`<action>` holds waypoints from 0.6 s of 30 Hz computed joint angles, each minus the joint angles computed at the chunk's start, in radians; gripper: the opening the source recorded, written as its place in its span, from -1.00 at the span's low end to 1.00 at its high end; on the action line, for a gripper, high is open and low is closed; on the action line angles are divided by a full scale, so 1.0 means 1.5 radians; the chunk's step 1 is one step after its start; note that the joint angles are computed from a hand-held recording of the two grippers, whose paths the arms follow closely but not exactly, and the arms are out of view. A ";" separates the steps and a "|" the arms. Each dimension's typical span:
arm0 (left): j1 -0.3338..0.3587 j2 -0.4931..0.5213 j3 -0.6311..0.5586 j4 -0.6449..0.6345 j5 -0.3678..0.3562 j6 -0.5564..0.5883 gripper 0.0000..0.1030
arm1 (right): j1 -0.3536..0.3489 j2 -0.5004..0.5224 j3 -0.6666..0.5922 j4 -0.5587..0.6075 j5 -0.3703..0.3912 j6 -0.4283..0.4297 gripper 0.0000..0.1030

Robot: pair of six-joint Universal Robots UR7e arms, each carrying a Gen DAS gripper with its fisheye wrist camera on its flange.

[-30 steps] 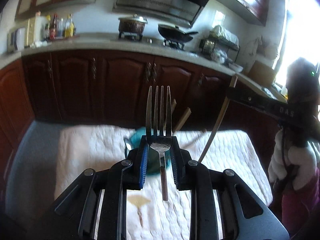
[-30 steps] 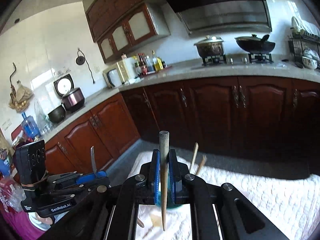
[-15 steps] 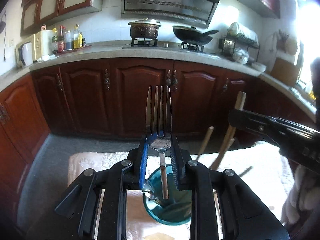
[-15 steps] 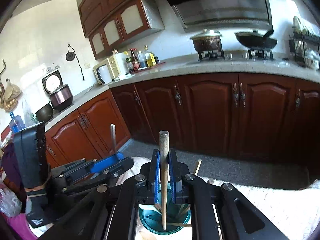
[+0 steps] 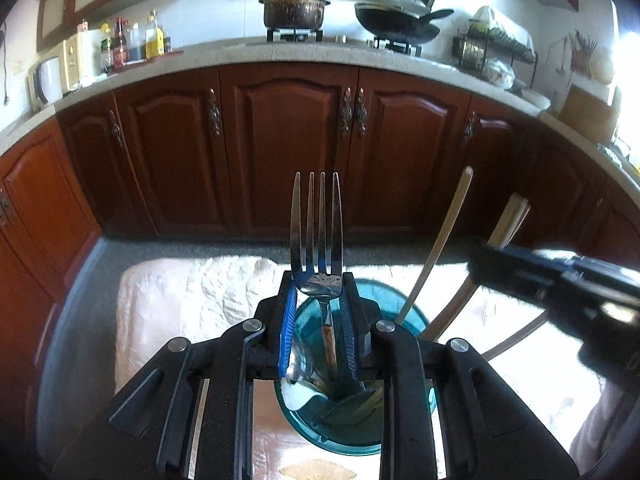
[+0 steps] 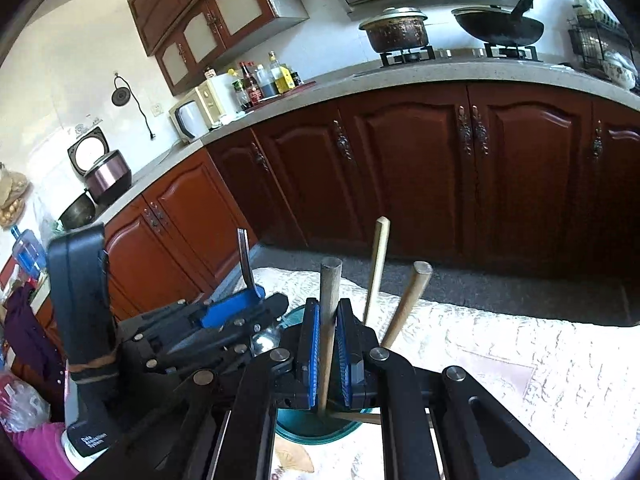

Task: Organize utensils
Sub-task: 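Carry the fork into the floral cup with the left tool while the right tool drops its chopstick in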

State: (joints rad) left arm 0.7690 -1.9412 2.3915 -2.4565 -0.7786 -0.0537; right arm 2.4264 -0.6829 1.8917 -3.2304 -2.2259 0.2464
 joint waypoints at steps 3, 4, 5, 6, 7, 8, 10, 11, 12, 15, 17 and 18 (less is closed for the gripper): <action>0.000 0.004 0.004 0.005 0.001 -0.010 -0.62 | -0.002 -0.009 0.009 0.001 -0.008 0.014 -0.82; 0.003 0.006 0.004 0.008 -0.003 -0.013 -0.61 | -0.002 -0.014 0.013 0.003 -0.009 0.018 -0.72; 0.006 0.009 0.001 0.011 -0.007 -0.015 -0.61 | -0.003 -0.018 0.016 0.004 -0.009 0.023 -0.55; 0.009 0.011 -0.001 0.015 -0.011 -0.018 -0.61 | -0.003 -0.022 0.019 0.000 -0.006 0.025 -0.51; 0.013 0.013 -0.005 0.020 -0.016 -0.020 -0.61 | -0.002 -0.026 0.025 -0.007 -0.003 0.029 -0.50; 0.015 0.014 -0.006 0.022 -0.018 -0.021 -0.61 | 0.000 -0.028 0.027 -0.007 -0.005 0.031 -0.49; 0.013 0.009 -0.005 0.028 -0.018 -0.028 -0.61 | 0.003 -0.033 0.030 -0.005 -0.010 0.035 -0.48; 0.014 0.004 -0.006 0.034 -0.022 -0.032 -0.60 | 0.004 -0.034 0.031 -0.005 -0.009 0.036 -0.48; 0.013 0.001 -0.007 0.039 -0.025 -0.036 -0.58 | 0.005 -0.037 0.034 -0.007 -0.008 0.038 -0.48; 0.001 -0.016 -0.008 0.061 -0.026 -0.049 -0.52 | 0.008 -0.043 0.041 -0.010 -0.010 0.045 -0.45; -0.012 -0.033 -0.008 0.079 -0.028 -0.057 -0.35 | 0.012 -0.050 0.047 -0.012 -0.015 0.052 -0.45; -0.018 -0.042 -0.008 0.088 -0.029 -0.061 -0.24 | 0.015 -0.053 0.049 -0.015 -0.017 0.054 -0.45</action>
State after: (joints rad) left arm 0.7415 -2.0037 2.3796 -2.3251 -0.8220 -0.1458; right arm 2.4484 -0.7618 1.9657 -3.2532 -2.2515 0.3275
